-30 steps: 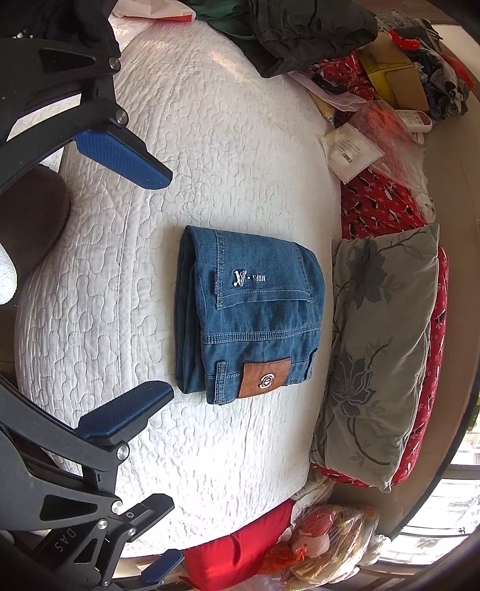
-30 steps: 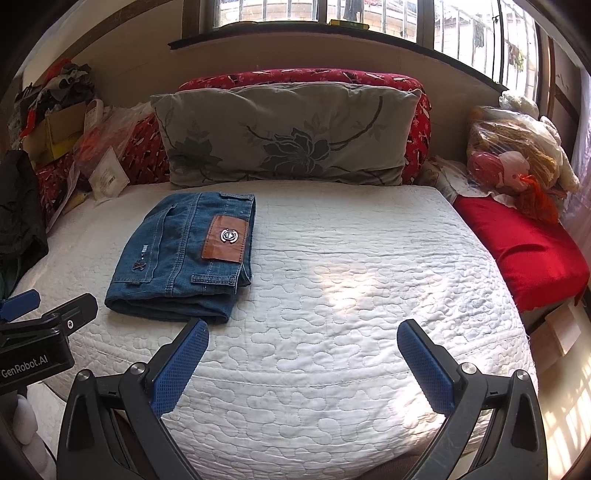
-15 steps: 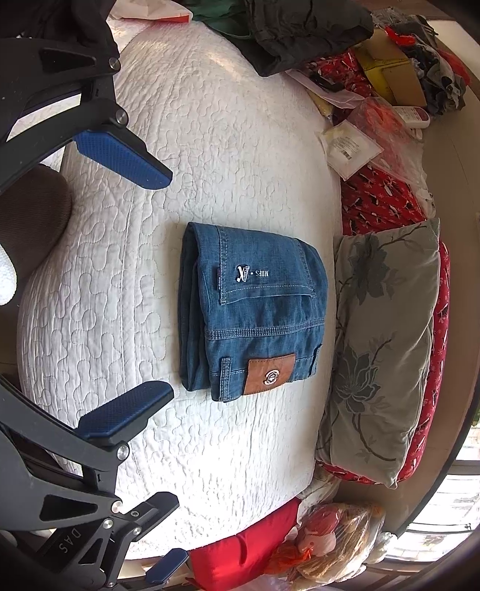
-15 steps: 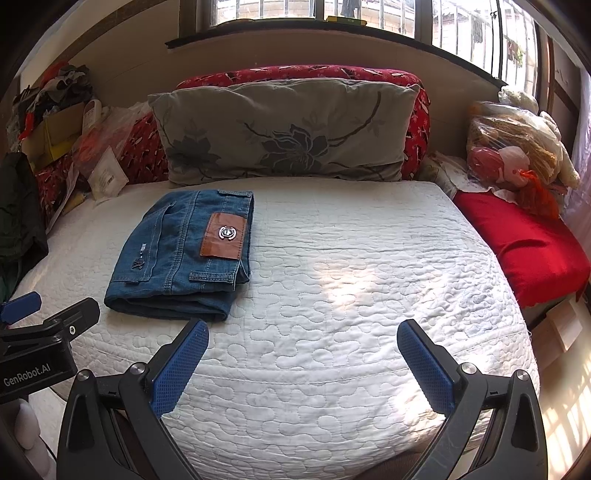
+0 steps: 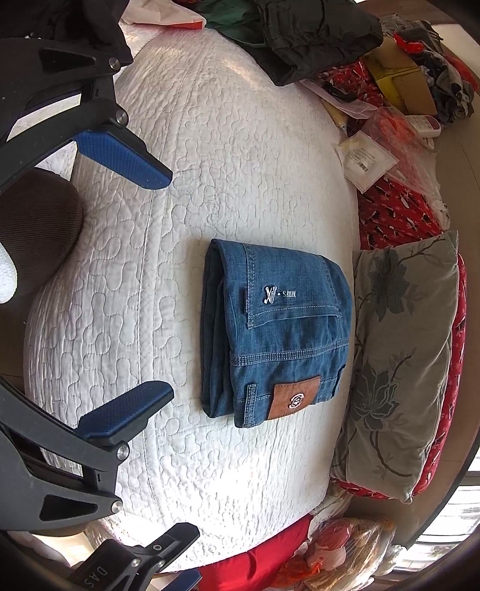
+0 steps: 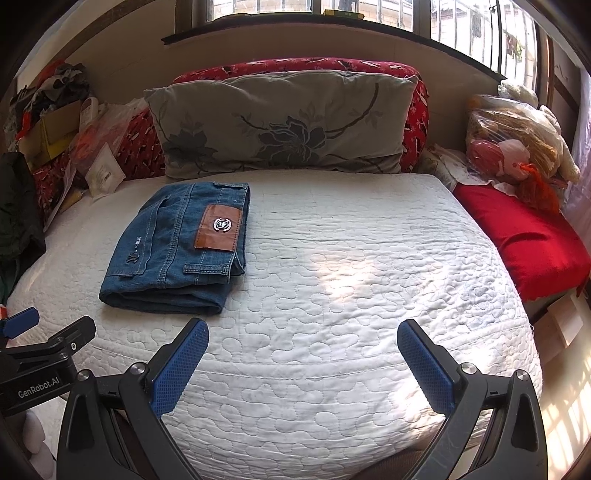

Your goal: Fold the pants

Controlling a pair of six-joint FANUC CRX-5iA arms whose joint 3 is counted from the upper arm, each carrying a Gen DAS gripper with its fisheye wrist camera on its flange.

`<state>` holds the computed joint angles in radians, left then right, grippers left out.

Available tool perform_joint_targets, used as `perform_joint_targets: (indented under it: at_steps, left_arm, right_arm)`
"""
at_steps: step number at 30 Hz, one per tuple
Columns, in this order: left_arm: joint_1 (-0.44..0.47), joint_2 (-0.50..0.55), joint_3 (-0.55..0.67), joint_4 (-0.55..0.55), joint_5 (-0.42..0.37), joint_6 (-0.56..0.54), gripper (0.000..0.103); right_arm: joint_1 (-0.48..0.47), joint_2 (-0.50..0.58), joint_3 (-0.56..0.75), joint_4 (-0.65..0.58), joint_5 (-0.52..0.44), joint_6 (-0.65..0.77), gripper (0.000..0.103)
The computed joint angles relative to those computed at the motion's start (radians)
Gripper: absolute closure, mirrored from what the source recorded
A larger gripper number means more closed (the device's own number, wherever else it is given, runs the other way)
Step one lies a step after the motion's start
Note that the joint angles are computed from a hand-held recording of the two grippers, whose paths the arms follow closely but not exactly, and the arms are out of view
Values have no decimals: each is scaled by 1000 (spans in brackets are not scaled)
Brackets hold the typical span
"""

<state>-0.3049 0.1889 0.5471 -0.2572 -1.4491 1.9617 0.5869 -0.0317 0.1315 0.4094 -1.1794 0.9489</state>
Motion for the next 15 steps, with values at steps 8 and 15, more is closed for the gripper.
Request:
perform_joint_targets:
  at_steps: [8,15]
  left_arm:
    - [-8,-1,-1,16,2,1,0]
    - [-14,3,6,36,8,-14,0]
  right_arm:
    - [-4,-7,-3,-10,6,2,0]
    - [-5,-10,-7,-14,7,4,0]
